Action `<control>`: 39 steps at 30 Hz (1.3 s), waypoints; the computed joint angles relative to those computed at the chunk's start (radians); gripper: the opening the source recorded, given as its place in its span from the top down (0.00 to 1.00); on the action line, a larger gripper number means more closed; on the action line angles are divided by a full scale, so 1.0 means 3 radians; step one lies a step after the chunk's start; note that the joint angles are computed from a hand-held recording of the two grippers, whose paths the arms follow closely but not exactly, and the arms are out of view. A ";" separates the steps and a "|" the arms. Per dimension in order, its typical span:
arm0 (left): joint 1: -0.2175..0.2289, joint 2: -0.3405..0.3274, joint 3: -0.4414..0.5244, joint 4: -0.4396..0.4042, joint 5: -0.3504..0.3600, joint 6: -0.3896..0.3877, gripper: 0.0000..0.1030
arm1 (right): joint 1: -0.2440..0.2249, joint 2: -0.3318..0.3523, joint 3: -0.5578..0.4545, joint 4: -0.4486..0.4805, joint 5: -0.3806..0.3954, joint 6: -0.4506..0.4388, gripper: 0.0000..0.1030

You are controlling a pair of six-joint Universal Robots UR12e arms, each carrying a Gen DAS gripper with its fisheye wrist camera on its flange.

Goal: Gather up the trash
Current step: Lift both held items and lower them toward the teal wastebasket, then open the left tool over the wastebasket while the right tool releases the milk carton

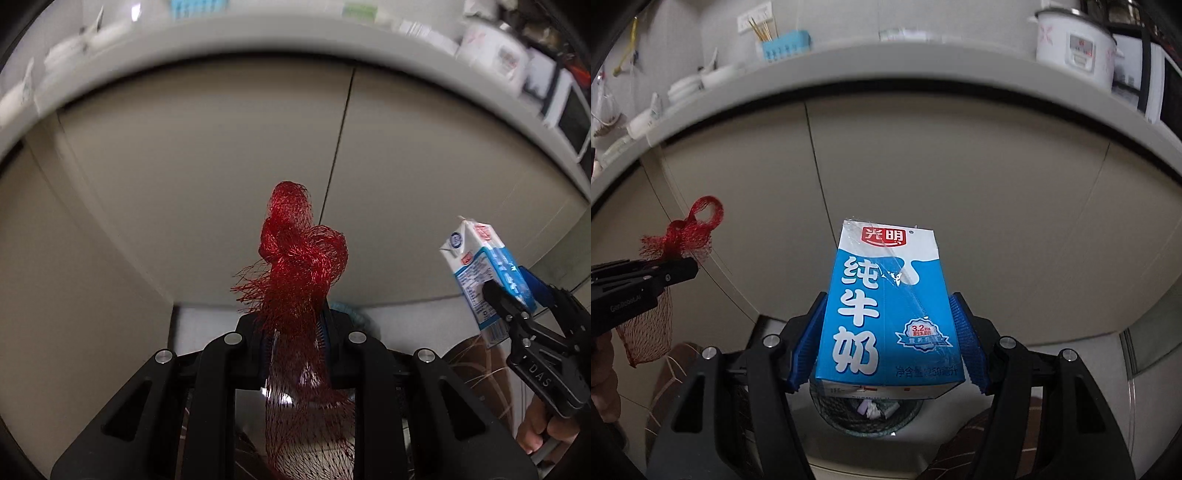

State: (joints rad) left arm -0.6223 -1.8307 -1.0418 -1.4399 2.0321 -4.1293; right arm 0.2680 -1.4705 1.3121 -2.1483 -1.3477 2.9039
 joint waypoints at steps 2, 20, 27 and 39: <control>0.0022 0.0015 -0.0148 0.0081 -0.0126 -0.0027 0.81 | 0.0012 0.0021 0.0065 0.0069 -0.0056 0.0037 0.39; 0.0284 -0.0102 -0.0871 0.0623 -0.1145 0.0207 0.80 | 0.0114 0.0502 0.0053 0.0789 -0.0406 0.0240 0.40; 0.0350 -0.0170 -0.1017 0.0872 -0.1426 0.0301 0.74 | 0.0159 0.0618 0.0024 0.0808 -0.0463 0.0192 0.39; 0.0336 -0.0225 -0.1002 0.0939 -0.1415 0.0319 0.49 | 0.0194 0.0679 0.0040 0.0871 -0.0509 0.0197 0.39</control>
